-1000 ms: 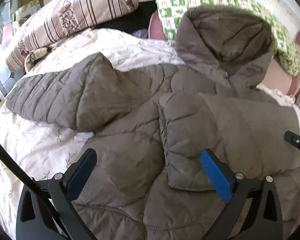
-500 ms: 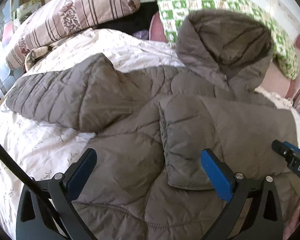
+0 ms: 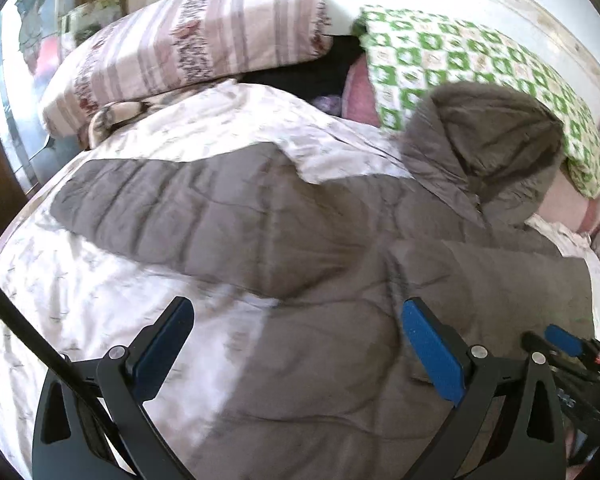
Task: Fold large clothes
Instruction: 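Reach the left tool to the other sleeve cuff and grasp it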
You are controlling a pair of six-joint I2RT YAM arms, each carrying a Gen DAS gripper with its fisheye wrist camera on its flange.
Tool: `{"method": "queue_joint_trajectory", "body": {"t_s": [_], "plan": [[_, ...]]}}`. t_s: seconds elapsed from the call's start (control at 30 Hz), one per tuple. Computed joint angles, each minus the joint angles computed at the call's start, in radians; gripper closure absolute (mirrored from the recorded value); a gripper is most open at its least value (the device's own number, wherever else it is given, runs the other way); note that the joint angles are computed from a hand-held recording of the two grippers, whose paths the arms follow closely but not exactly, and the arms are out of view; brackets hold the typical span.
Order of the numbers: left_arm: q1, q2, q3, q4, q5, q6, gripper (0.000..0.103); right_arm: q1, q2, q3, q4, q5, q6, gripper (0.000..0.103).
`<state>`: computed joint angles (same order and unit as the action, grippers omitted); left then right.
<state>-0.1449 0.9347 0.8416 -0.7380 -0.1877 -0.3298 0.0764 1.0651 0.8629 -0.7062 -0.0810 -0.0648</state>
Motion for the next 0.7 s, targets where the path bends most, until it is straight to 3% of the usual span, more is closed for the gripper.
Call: {"method": "queue_joint_trajectory", "body": {"t_s": [0.07, 0.17, 0.27, 0.4, 0.6, 0.67, 0.7], "plan": [[0.089, -0.012, -0.008, -0.001, 0.051, 0.035, 0.000, 0.066, -0.004, -0.018, 0.015, 0.049, 0.014, 0.037], [0.255, -0.022, -0.017, 0.000, 0.138, 0.101, 0.000, 0.130, 0.058, -0.054, 0.051, 0.120, 0.037, 0.037], [0.403, -0.012, -0.013, 0.008, 0.216, 0.173, 0.000, 0.132, 0.038, -0.053, 0.043, 0.102, 0.069, 0.037], [0.602, 0.044, 0.007, 0.025, 0.328, 0.276, 0.000, 0.118, -0.102, -0.016, -0.041, 0.052, 0.101, 0.037], [0.836, 0.203, 0.052, 0.090, 0.482, 0.407, 0.000, 0.113, -0.357, -0.011, -0.271, -0.052, 0.167, 0.037], [0.940, 0.310, 0.104, 0.100, 0.580, 0.416, 0.001, 0.202, -0.427, -0.046, -0.296, -0.010, 0.198, 0.037], [0.978, 0.354, 0.126, 0.101, 0.625, 0.411, 0.008, 0.256, -0.437, -0.061, -0.291, 0.025, 0.216, 0.037]]}}
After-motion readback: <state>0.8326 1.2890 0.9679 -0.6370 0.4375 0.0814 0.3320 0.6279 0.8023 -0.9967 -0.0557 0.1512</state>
